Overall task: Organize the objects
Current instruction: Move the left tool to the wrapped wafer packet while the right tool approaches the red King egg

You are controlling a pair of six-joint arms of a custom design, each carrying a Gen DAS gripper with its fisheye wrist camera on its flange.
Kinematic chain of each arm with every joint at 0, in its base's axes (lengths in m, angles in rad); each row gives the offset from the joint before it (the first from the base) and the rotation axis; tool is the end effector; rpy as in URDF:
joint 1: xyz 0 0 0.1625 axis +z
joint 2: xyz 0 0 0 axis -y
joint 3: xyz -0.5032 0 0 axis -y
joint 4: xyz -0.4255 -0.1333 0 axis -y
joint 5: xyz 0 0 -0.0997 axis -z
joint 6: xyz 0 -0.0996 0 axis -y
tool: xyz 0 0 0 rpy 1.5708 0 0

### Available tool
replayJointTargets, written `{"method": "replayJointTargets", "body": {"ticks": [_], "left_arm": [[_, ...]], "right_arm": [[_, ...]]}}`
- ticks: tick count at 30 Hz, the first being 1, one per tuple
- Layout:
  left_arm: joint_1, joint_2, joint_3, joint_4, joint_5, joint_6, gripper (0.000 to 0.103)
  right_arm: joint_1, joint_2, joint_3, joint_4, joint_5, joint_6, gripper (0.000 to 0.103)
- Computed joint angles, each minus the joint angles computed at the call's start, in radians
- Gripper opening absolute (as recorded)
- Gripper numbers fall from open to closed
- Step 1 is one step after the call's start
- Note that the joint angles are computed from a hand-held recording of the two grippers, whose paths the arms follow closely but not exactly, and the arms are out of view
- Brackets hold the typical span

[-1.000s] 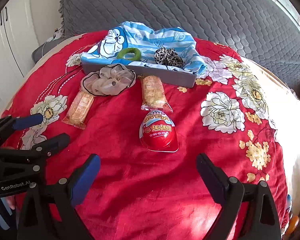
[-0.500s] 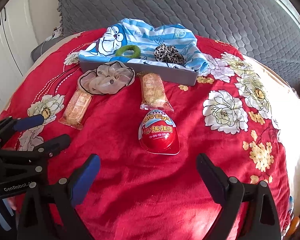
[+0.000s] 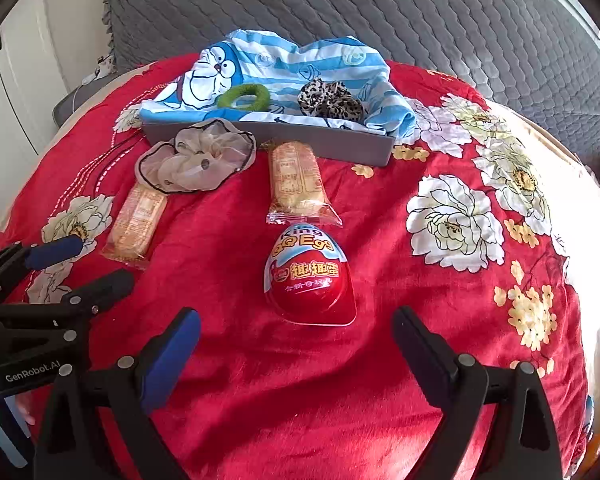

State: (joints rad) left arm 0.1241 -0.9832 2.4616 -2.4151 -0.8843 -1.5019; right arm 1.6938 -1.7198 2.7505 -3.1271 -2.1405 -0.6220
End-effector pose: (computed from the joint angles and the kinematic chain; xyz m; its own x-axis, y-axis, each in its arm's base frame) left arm -0.3259 -0.2386 0.0365 -0.7785 -0.0434 -0.6262 0.3313 0.8189 -0.4686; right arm 0.1124 -0.2606 0.2727 -0.6443 -0.3659 0.6715 -0.5925 0.7940 -0.1359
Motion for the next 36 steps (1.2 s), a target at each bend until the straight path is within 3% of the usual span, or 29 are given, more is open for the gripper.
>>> {"method": "replayJointTargets", "body": {"ticks": [36], "left_arm": [[0.086, 0.028, 0.001, -0.075, 0.057, 0.04, 0.083]], "right_arm": [[-0.032, 0.103, -0.029, -0.092, 0.005, -0.014, 0.097]]}}
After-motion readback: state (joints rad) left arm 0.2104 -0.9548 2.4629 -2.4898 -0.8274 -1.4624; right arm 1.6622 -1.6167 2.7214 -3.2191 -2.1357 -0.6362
